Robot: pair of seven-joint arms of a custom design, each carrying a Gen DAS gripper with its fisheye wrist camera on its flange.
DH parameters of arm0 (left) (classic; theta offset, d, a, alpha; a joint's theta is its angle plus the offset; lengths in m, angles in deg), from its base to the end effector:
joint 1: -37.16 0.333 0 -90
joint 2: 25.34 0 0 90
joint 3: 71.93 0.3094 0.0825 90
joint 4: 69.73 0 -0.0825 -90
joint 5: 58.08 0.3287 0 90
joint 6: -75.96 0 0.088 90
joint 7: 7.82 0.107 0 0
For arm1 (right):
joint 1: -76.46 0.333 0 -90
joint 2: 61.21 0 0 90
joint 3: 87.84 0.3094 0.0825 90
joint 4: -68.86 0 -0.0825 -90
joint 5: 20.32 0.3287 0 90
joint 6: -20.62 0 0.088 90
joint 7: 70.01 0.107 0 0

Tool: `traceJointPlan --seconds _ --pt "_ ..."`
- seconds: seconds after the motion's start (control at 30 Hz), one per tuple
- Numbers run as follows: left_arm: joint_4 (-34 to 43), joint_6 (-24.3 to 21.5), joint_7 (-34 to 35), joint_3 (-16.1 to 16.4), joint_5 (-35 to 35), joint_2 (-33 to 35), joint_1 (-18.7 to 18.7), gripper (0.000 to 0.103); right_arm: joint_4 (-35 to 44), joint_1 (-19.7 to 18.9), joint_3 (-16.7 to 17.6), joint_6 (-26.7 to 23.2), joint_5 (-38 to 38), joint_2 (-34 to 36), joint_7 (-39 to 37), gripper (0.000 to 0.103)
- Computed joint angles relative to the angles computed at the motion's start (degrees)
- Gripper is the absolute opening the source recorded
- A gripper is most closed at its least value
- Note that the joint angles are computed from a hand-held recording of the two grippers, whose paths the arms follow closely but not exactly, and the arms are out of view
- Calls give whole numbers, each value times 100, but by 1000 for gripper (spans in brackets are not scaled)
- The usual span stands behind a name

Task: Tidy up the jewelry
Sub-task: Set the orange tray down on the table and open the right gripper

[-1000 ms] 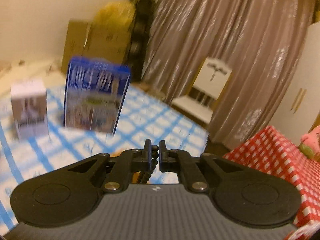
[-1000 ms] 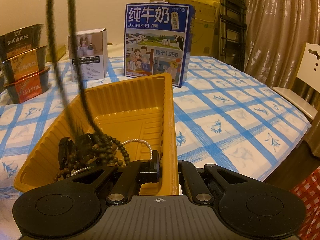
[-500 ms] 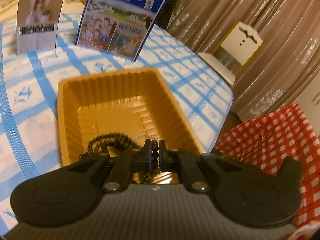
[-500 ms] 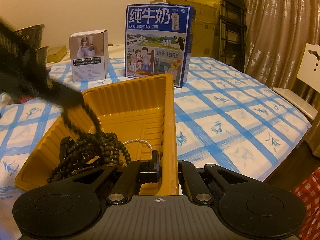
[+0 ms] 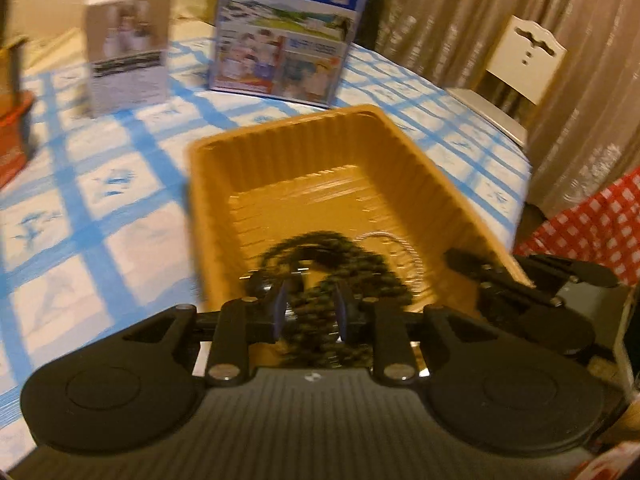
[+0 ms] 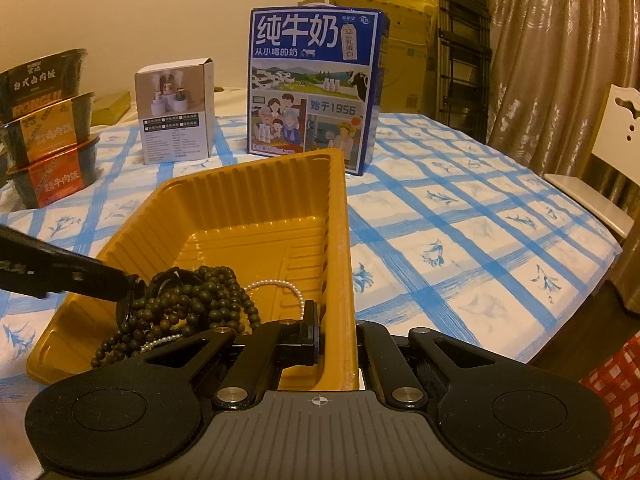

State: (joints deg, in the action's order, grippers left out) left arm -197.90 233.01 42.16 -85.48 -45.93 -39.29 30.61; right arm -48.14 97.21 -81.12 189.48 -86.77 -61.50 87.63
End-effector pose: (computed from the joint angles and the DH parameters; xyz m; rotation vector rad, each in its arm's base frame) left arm 0.4423 -0.1815 0.5701 -1.9942 1.6832 -0.8974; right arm 0.4446 0.2991 0.5373 -1.8173 1.2692 -0.8033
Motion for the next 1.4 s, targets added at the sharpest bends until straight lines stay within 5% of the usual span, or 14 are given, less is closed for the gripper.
traceJointPlan --seconds 0.27,0.5,0.8,0.93,1.1,1.17,1.23,1.27,1.33,1.4 --pt "-717 -312 -870 -190 686 -975 583 22 359 77 -110 196 355 393 -176 3" --pt "-1016 -677 -1112 -175 970 -1427 919 25 930 198 -241 676 1618 1058 -1543 3" --pt "-1194 -926 -1230 -189 1182 -1540 1115 26 1696 -434 730 893 3737 1979 -4127 3" --pt "-1182 -1100 -1298 -254 1362 -1501 1164 35 1940 -786 1227 808 4363 2269 -4952 4" --pt "-1152 -1289 -1395 -257 1515 -1463 1133 38 2132 -890 1403 592 4795 2452 -5679 6" --pt "-1157 -1308 -1416 -221 1517 -1473 1095 42 2124 -869 1376 574 4910 2449 -5903 15" --pt "-1154 -1329 -1444 -218 1542 -1488 1077 46 2080 -706 1158 694 4998 2395 -5884 66" --pt "-1154 -1335 -1449 -220 1559 -1495 1066 48 1982 -592 988 934 5044 2347 -5783 77" --pt "-1143 -1382 -1468 -254 1612 -1526 1051 51 1904 -580 957 1104 5270 2263 -5831 84" --pt "-1126 -1444 -1500 -282 1647 -1567 1033 54 1898 -143 429 988 5286 2097 -5563 84"
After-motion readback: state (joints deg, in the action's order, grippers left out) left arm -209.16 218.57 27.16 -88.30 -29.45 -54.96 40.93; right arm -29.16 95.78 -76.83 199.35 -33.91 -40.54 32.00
